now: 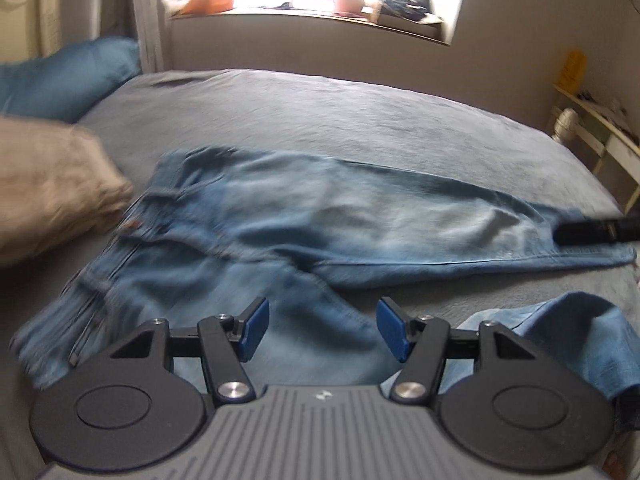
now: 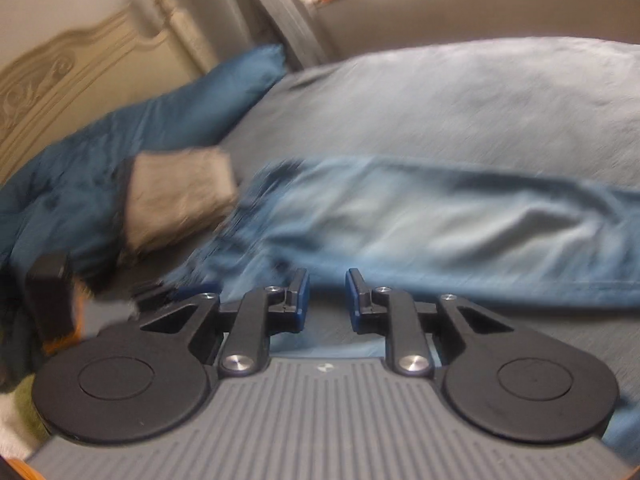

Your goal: Fold clothes

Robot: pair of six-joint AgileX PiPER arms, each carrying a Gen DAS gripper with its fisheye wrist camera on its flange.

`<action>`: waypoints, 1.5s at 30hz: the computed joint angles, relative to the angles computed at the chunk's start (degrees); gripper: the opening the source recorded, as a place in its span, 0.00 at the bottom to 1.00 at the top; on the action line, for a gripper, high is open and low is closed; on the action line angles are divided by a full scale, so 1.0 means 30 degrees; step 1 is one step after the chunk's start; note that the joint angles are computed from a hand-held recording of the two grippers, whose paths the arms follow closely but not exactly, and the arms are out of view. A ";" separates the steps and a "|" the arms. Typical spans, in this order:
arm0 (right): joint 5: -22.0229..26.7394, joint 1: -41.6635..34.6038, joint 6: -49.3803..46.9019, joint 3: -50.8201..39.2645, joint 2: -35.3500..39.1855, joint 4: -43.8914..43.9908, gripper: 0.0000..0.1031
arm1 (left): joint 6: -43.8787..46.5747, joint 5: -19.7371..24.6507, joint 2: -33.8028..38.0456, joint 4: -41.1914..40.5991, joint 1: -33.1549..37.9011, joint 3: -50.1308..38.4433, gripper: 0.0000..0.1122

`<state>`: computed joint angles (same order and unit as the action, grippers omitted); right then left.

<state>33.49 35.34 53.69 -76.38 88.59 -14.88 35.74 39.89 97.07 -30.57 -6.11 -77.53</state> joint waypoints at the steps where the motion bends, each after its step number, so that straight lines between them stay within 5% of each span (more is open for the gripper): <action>1: 0.0406 0.0500 -0.0031 -0.0324 0.0161 -0.0060 0.18 | -0.0189 0.0040 -0.0217 -0.0074 0.0294 0.0233 0.54; 12: 0.2267 0.2587 -0.1159 -0.2511 0.1584 0.0618 0.27 | -0.1830 0.0570 -0.1719 -0.0310 0.2734 0.1864 0.56; 27: 0.3869 0.4117 -0.2730 -0.5160 0.3512 0.0711 0.56 | -0.2553 0.0840 -0.1936 0.0496 0.3961 0.2038 0.56; 32: 0.4228 0.4385 -0.2097 -0.5535 0.3744 -0.0111 0.84 | -0.2819 0.0826 -0.1882 0.0666 0.4104 0.2073 0.56; 45: 0.6130 0.5604 -0.2281 -0.7399 0.5085 -0.2642 0.99 | -0.3882 0.0922 -0.1620 0.1441 0.4250 0.1974 0.56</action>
<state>51.88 52.15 46.84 -98.57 103.85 -22.81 24.10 42.66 92.21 -26.25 6.64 -71.61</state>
